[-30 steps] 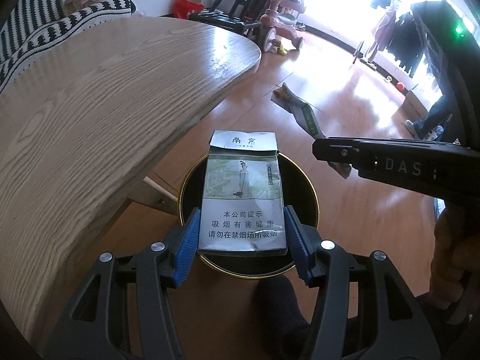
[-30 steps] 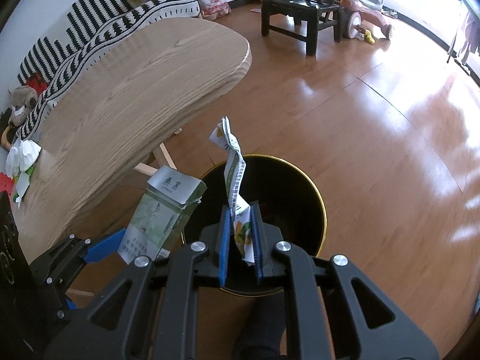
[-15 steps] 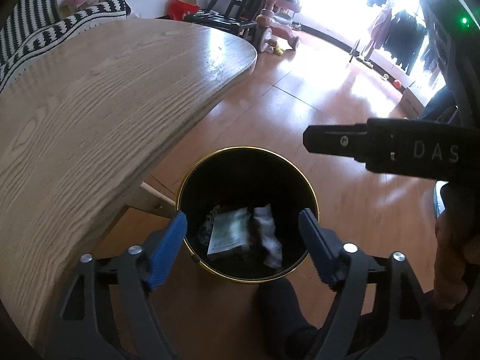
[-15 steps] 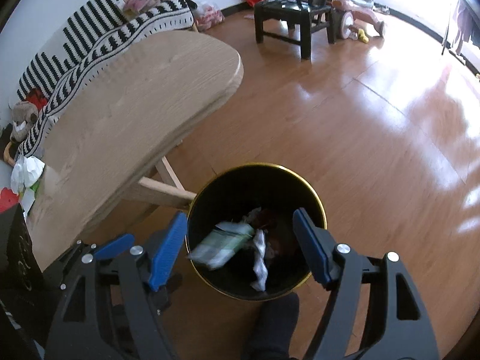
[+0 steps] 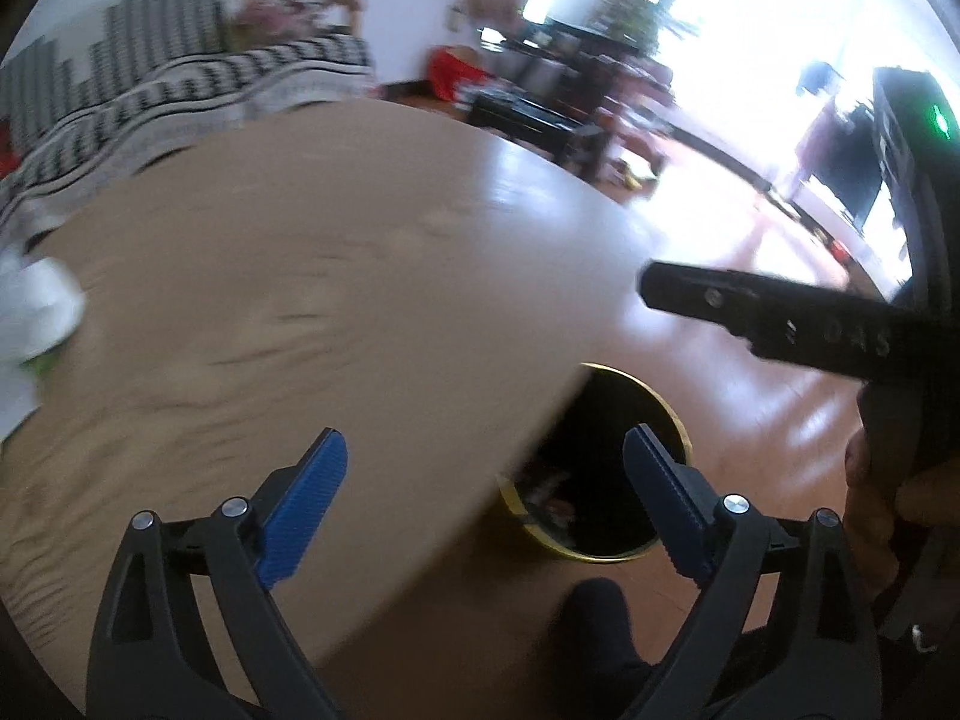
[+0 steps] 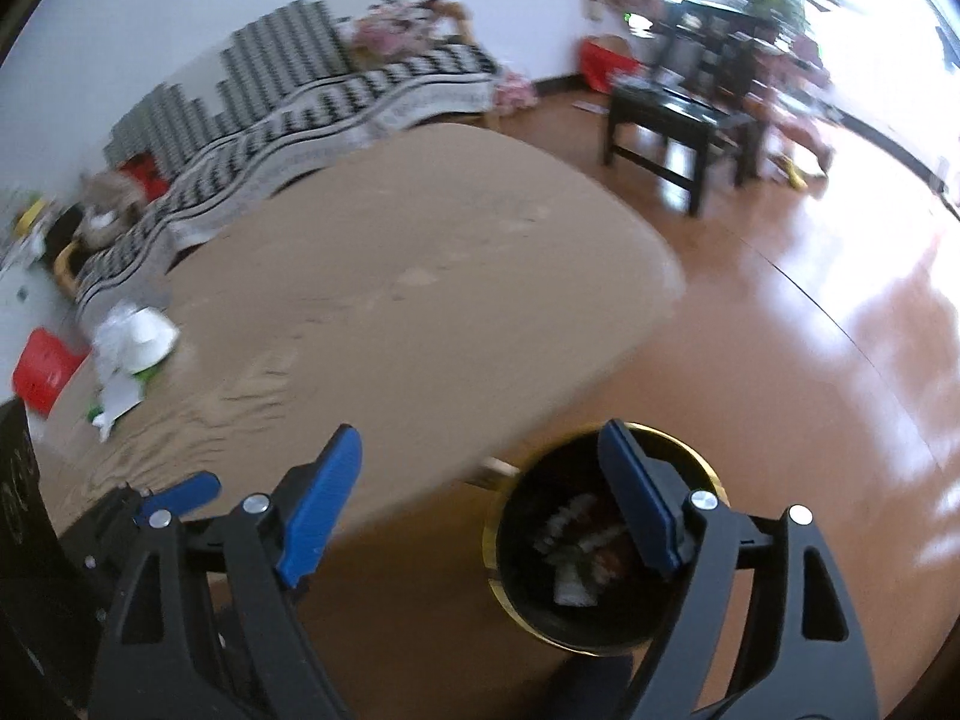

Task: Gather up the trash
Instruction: 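Swing both tools back over the table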

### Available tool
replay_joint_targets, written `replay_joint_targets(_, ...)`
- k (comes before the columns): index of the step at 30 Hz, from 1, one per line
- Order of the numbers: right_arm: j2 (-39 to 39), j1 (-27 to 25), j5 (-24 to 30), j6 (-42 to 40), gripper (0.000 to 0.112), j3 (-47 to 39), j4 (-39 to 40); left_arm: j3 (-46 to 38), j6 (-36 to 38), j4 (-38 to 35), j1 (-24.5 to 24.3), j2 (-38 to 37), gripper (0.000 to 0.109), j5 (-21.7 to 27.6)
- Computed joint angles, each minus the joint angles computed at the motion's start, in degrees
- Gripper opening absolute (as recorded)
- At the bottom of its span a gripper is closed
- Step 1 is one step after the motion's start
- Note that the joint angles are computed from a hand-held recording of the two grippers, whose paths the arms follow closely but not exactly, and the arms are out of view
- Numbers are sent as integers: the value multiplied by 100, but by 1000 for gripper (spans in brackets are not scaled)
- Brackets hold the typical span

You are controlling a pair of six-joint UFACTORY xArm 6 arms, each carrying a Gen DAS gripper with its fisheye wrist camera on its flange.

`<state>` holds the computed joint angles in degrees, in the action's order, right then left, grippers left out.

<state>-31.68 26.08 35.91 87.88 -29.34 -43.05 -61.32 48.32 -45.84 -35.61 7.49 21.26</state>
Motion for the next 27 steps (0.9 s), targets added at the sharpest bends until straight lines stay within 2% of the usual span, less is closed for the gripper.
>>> replay_joint_targets(9, 2700, 262, -1501, -629, 79, -2372, 274, 19, -513, 261, 1722, -223, 91, 16)
replay_joint_targets(16, 4612, 522, -2022, -1746, 79, -4492, 1075, -279, -1080, 615, 2870, 31, 91, -76)
replay_joint_targets(20, 5502, 627, -2012, -2328, 79, -5642, 1460, -864, -1766, 1350, 3186, 551, 91, -97)
replay_joint_targets(27, 6556, 673, -1141, -2588, 79, -7190, 1130, -2235, -2471, 2055, 3349, 1647, 91, 341)
